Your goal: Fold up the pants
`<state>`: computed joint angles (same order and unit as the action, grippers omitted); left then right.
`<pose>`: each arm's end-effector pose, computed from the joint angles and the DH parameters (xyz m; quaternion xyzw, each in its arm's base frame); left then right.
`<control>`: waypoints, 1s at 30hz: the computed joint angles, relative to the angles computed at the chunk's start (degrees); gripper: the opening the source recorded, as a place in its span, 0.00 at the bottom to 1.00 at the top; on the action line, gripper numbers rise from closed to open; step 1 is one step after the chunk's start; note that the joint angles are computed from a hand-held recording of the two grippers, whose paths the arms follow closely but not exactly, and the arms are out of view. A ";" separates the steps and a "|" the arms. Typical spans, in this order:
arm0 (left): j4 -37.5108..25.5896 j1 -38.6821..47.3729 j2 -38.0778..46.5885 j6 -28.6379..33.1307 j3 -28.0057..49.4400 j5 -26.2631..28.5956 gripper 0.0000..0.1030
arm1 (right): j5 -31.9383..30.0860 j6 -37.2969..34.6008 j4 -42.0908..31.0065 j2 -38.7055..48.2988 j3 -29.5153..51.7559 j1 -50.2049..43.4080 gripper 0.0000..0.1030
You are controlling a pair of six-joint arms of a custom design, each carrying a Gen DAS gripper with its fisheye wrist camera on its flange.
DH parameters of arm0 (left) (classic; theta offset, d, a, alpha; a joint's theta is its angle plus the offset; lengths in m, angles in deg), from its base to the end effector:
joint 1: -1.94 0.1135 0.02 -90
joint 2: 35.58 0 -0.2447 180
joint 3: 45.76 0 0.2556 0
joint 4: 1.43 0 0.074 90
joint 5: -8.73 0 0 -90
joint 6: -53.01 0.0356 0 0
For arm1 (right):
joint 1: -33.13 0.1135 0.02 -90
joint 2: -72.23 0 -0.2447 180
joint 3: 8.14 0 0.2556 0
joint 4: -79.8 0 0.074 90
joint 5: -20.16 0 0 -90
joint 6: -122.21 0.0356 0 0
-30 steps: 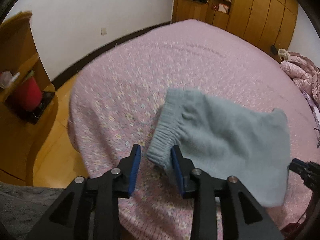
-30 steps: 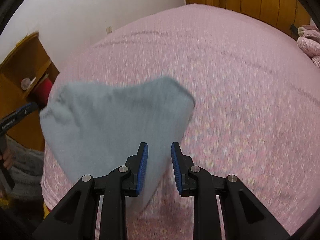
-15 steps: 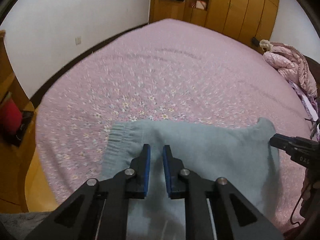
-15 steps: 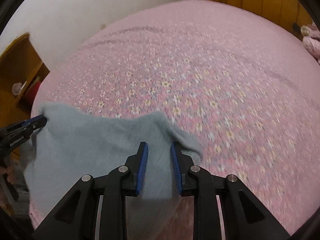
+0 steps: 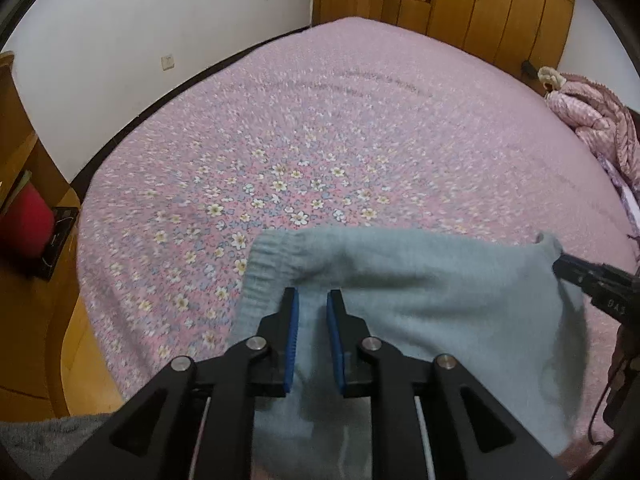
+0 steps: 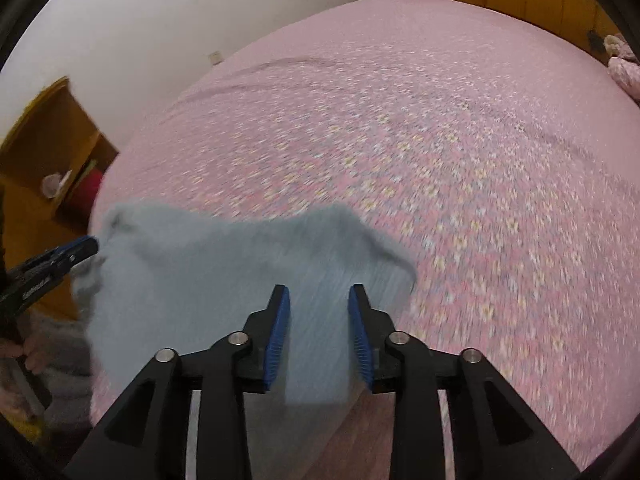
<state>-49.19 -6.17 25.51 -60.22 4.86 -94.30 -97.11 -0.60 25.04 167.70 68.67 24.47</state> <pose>0.2093 -0.0217 0.1889 -0.1565 0.9432 0.0316 0.2913 0.3145 -0.0314 0.1741 -0.2344 0.9333 0.1686 0.2136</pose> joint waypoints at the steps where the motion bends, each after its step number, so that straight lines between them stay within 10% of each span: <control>1: -1.59 -0.53 -1.72 -0.67 0.02 -0.45 0.15 | -0.27 -1.71 -1.81 -1.73 -0.97 -0.89 0.34; 14: -15.40 -12.22 -17.32 -12.51 -4.05 -3.84 0.36 | 3.67 -13.39 -4.62 -12.85 -16.73 -7.23 0.44; 30: -21.42 -22.60 -20.11 -21.75 -6.32 -8.43 0.48 | 0.92 -12.91 -5.30 -9.91 -12.74 -14.94 0.49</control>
<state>-70.61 -28.77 5.40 -81.97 -1.46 -102.73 -96.19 -13.51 19.74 157.79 55.93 9.53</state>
